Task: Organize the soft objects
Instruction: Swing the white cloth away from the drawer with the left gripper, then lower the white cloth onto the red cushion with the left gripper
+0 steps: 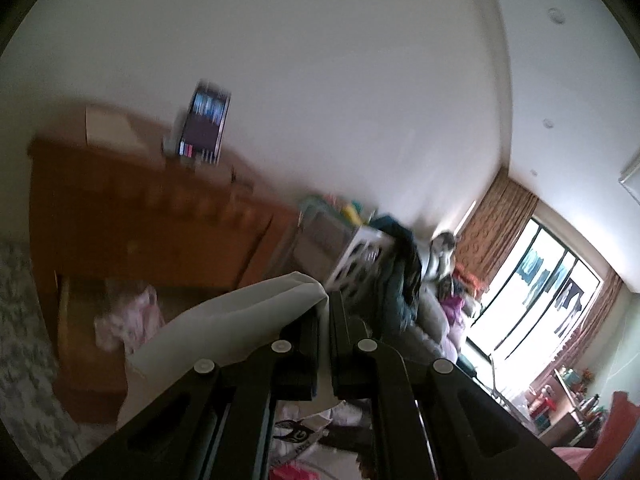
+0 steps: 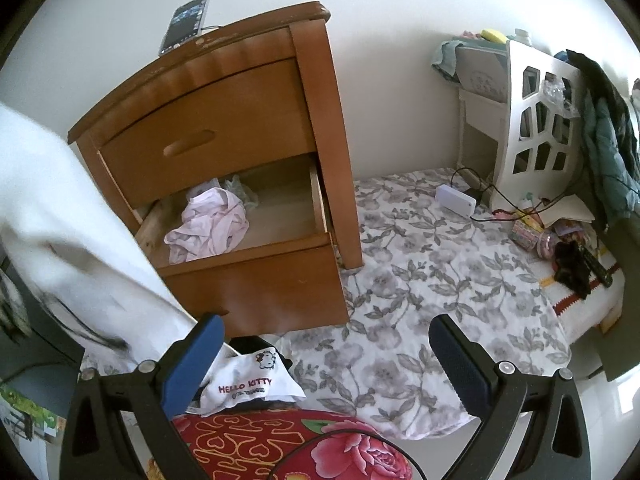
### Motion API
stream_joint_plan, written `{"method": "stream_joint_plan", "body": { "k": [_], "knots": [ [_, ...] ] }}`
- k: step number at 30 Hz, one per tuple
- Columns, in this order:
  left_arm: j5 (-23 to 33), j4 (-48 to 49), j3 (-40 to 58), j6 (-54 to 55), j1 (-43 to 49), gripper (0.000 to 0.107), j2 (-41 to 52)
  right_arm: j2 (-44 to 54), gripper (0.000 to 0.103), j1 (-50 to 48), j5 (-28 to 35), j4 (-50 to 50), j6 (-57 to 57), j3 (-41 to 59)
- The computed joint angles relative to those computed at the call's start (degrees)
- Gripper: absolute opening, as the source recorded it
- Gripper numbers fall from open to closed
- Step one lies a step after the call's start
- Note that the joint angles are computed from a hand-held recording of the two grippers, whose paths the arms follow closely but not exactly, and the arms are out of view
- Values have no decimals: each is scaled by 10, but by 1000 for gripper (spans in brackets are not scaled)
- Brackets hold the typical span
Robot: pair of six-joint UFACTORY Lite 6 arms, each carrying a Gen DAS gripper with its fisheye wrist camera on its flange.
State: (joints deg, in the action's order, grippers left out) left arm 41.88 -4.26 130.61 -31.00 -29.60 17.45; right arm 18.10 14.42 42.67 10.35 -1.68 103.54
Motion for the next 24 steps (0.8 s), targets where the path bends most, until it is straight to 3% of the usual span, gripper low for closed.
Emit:
{"method": "stream_joint_plan", "body": {
  "k": [11,24],
  "knots": [
    [-38,-120,-170,62,9,4,12,8,103,-8,3,-9,7,2],
    [-121,-194,-530,60,67,4,-57,30,103,6,6,-19,9,3]
  ]
}}
